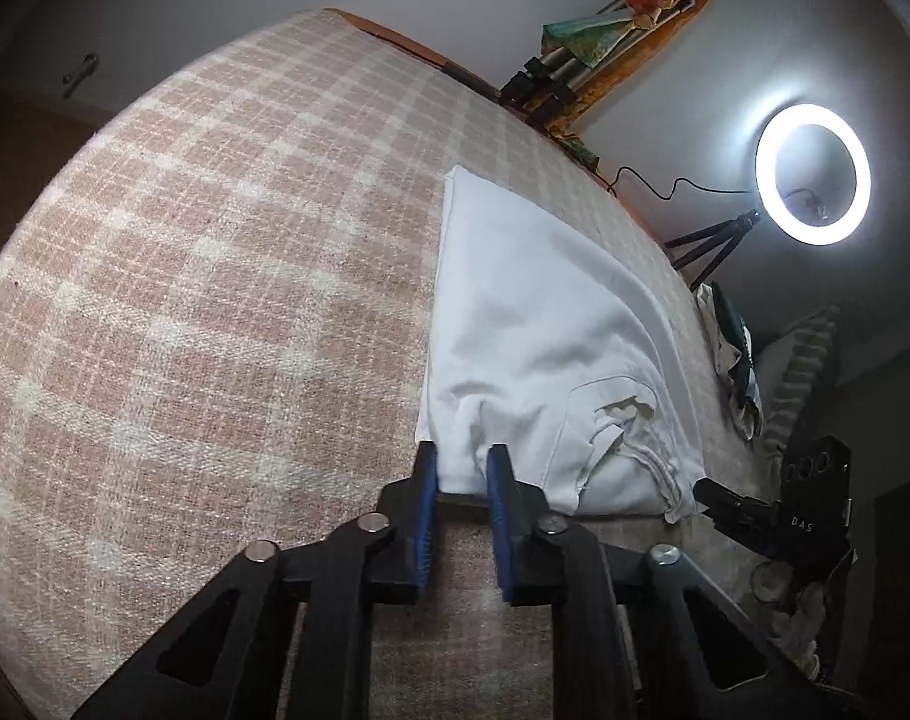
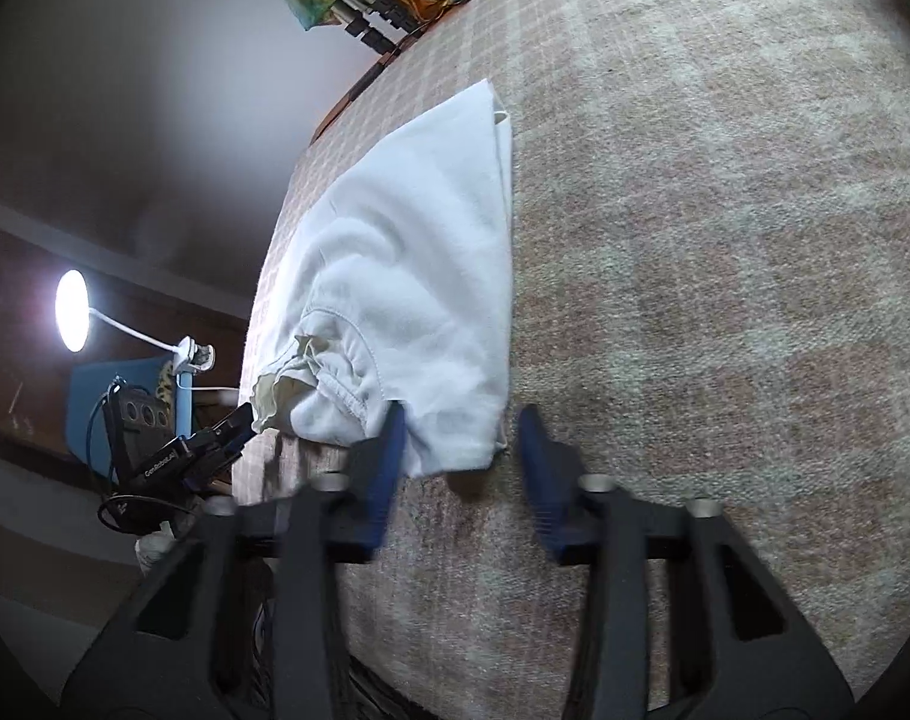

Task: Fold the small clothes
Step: 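Withdraw both open tools and reposition them at the folded bundle's edge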

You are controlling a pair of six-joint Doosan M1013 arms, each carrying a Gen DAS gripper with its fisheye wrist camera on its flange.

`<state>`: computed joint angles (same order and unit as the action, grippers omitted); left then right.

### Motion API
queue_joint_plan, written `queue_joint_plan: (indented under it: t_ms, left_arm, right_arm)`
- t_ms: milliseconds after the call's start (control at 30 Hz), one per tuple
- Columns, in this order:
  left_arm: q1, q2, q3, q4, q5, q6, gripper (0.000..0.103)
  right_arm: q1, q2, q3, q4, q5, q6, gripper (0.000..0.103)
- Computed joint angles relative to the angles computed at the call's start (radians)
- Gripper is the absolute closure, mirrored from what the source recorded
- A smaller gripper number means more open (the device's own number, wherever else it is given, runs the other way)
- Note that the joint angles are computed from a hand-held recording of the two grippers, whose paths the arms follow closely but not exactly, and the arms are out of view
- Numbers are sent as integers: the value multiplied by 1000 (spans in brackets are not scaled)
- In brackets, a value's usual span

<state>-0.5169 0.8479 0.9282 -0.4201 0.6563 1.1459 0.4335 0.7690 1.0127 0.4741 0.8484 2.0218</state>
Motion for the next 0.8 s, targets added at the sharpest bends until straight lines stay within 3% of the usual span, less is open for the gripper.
queue_joint_plan:
  t_ms: [67,167,233,333,533,600,633,667,733,800]
  left_arm:
    - [3,-4,5,-12,-7,7,100]
    - [10,-22,32,-45,-37,32,101]
    - [7,-25,34,-4,-29,23,101]
    - [0,-2,4,76,43,-11,101]
    - [-19,-12,-1,224,71,-27,98]
    - [-23,-23,4,260,78,-14,87]
    - [-26,-32,11,284,69,-28,80]
    - [-28,-41,23,304,52,-36,75]
    - [-33,-53,34,350,24,-61,71]
    - [-36,-56,31,362,0,-75,69]
  right_arm:
    - [4,-1,-8,-22,6,2,94]
    - [-2,-21,15,43,-47,-34,96]
    - [-3,-27,25,52,-60,-45,96]
    - [4,-7,0,-12,10,-6,96]
    - [9,12,-53,-97,117,-15,95]
    - [10,5,-64,-132,119,-51,91]
    - [10,-1,-64,-142,107,-67,82]
    - [9,-7,-62,-151,91,-77,66]
    - [6,-13,-57,-168,43,-82,49]
    - [1,-5,-72,-167,20,-85,48]
